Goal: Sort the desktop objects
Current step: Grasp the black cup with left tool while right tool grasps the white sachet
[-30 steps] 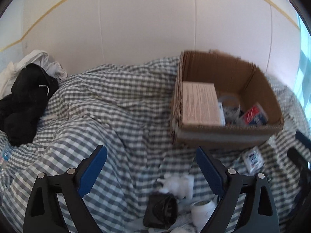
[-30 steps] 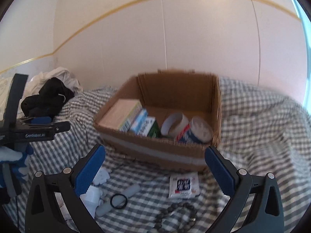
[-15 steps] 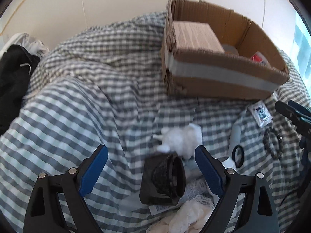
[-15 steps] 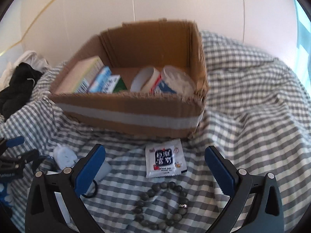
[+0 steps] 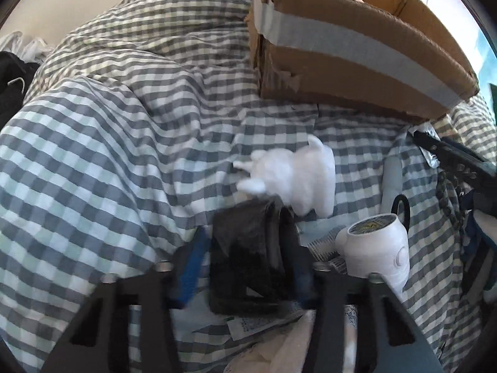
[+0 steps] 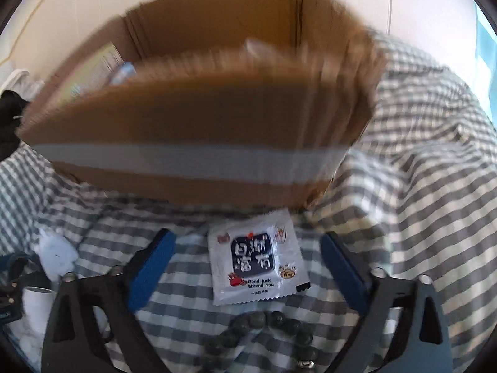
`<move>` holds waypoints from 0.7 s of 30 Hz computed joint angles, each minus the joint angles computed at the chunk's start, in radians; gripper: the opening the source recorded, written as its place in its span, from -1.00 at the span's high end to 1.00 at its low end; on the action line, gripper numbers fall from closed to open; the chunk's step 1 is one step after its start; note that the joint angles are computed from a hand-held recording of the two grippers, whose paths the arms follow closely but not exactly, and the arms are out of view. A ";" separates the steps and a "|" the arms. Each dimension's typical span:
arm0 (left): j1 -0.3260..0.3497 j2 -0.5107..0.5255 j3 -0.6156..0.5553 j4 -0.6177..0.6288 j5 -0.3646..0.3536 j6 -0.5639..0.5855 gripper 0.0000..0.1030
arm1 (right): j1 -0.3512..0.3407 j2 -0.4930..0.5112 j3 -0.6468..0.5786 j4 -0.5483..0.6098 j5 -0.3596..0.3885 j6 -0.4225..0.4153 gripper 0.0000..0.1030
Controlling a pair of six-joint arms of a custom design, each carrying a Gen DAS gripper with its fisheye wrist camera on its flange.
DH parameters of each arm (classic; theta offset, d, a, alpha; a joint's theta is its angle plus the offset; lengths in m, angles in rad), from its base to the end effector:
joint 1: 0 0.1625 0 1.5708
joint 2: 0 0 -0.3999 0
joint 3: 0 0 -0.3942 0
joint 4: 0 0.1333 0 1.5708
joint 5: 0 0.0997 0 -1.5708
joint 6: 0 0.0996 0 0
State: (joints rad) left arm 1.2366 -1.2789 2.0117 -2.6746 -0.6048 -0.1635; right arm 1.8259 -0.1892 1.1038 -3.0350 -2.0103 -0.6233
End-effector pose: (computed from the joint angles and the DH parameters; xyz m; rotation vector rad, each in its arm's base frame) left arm 0.0323 -0.5633 0.2651 -0.0282 2.2102 -0.6842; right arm 0.2811 -0.7177 -0.0994 0.9394 -2.3774 0.6028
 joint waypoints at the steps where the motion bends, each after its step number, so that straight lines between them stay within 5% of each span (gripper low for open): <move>1: -0.001 0.002 0.003 -0.011 0.002 0.009 0.16 | -0.001 0.007 -0.012 0.037 -0.020 0.007 -0.39; 5: 0.002 -0.001 0.010 -0.034 -0.005 0.024 0.18 | 0.003 0.011 -0.011 0.038 -0.044 -0.006 0.02; 11: -0.002 -0.009 0.022 -0.061 -0.002 0.030 0.22 | -0.001 -0.024 0.029 0.038 -0.025 0.032 0.17; 16: -0.013 -0.021 0.029 -0.065 -0.001 0.032 0.49 | 0.000 -0.073 0.095 0.018 -0.006 0.050 0.29; 17: -0.016 -0.021 0.031 -0.066 -0.001 0.038 0.51 | -0.001 -0.086 0.110 0.020 0.005 0.055 0.61; 21: -0.029 -0.017 0.033 -0.070 0.005 0.045 0.75 | 0.001 -0.124 0.162 0.014 0.033 0.048 0.74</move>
